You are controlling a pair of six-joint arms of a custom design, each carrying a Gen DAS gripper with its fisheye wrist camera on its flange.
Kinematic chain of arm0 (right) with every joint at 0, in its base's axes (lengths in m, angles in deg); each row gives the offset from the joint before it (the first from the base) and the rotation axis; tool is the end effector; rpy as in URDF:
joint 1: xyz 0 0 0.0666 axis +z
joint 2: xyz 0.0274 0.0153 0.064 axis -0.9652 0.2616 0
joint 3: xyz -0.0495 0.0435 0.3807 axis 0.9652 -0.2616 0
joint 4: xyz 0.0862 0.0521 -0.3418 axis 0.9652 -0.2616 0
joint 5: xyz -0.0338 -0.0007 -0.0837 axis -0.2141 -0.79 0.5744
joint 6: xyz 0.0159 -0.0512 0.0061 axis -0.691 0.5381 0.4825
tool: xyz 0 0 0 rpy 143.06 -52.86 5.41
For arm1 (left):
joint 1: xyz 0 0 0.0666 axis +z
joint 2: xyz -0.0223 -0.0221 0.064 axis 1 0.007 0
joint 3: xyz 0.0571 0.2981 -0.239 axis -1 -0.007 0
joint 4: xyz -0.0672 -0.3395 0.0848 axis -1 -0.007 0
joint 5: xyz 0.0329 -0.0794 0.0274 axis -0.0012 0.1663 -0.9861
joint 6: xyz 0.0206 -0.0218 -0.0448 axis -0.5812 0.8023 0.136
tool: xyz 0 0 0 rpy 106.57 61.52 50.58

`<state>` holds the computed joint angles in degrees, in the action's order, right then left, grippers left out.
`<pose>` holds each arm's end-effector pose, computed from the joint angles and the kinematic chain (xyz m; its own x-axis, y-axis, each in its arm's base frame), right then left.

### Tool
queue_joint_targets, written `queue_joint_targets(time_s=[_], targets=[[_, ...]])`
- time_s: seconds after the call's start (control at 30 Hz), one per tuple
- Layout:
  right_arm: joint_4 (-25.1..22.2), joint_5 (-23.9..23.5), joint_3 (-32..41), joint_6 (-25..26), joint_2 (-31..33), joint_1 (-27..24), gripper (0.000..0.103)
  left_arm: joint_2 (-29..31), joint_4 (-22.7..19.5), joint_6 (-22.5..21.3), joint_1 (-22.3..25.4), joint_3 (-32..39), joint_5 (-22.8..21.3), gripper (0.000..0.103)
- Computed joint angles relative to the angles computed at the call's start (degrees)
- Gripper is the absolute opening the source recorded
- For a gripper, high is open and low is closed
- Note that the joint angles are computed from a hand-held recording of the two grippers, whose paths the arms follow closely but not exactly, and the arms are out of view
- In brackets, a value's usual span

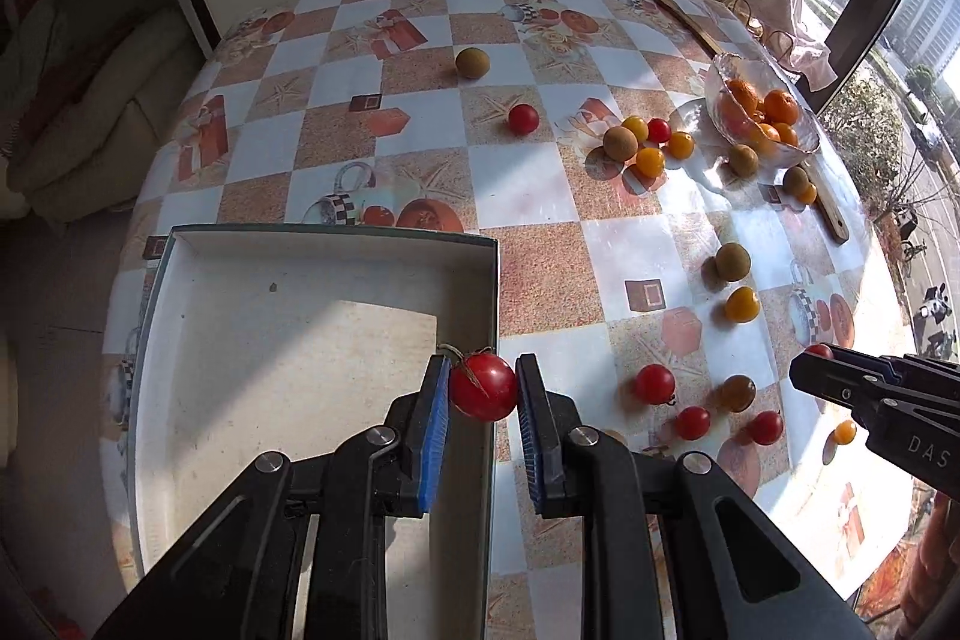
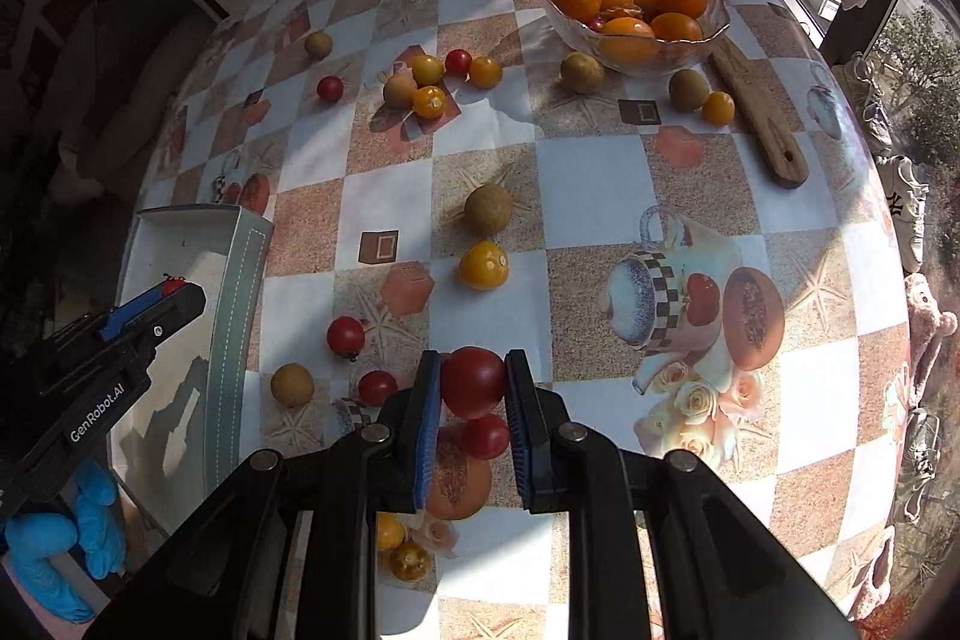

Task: Organize fruits
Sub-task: 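Carry both red tomatoes over the white tray and open both grippers to drop them, then move both open grippers back over the tomatoes on the tablecloth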

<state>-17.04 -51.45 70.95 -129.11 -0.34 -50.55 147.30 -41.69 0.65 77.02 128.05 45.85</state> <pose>0.3942 0.1758 0.3673 -0.8147 0.5370 -0.2187 0.4856 0.8380 0.2488 0.5132 -0.1218 0.3581 -0.7578 0.5344 -0.3744 0.5897 0.8065 -0.0421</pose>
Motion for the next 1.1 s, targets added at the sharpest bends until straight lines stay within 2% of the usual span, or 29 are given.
queue_joint_targets(time_s=[0.27, 0.4, 0.53, 0.67, 0.9, 0.93, 0.97, 1.03, 1.1], targets=[[1.44, -3.71, 12.17, 3.52, 10.99, 2.64, 0.023, 2.64, 1.68, 0.17, 6.71, 1.42, -2.86, 0.023], [1.51, -5.35, 19.45, 5.31, 16.89, 3.64, 0.023, 4.30, 3.88, -0.40, 8.45, 1.69, -5.14, 0.024], [0.55, -7.09, 26.74, 6.97, 23.02, 4.24, 0.023, 6.14, 3.93, -0.17, 10.02, 2.46, -5.60, 0.024], [-1.64, -8.15, 32.18, 7.81, 28.04, 4.41, 0.023, 6.31, 4.93, -0.73, 10.71, 1.59, -6.19, 0.024], [-7.85, -7.23, 40.00, 11.13, 34.52, 4.93, 0.024, 6.08, 5.31, -2.68, 11.10, 0.08, -6.36, 0.025], [-8.59, -7.17, 40.65, 11.36, 35.09, 5.00, 0.024, 6.16, 5.02, -2.87, 11.17, 0.09, -6.21, 0.030], [-9.25, -7.12, 41.24, 11.50, 35.56, 5.04, 0.024, 6.04, 5.19, -2.94, 11.21, -0.15, -6.25, 0.050], [-9.46, -6.63, 41.84, 12.01, 35.88, 5.17, 0.027, 4.72, 8.24, -3.00, 11.35, -2.06, -6.61, 0.075], [-9.55, -7.80, 42.28, 12.09, 36.10, 5.08, 0.034, 4.22, 8.95, -3.75, 11.58, -2.58, -6.37, 0.076]])
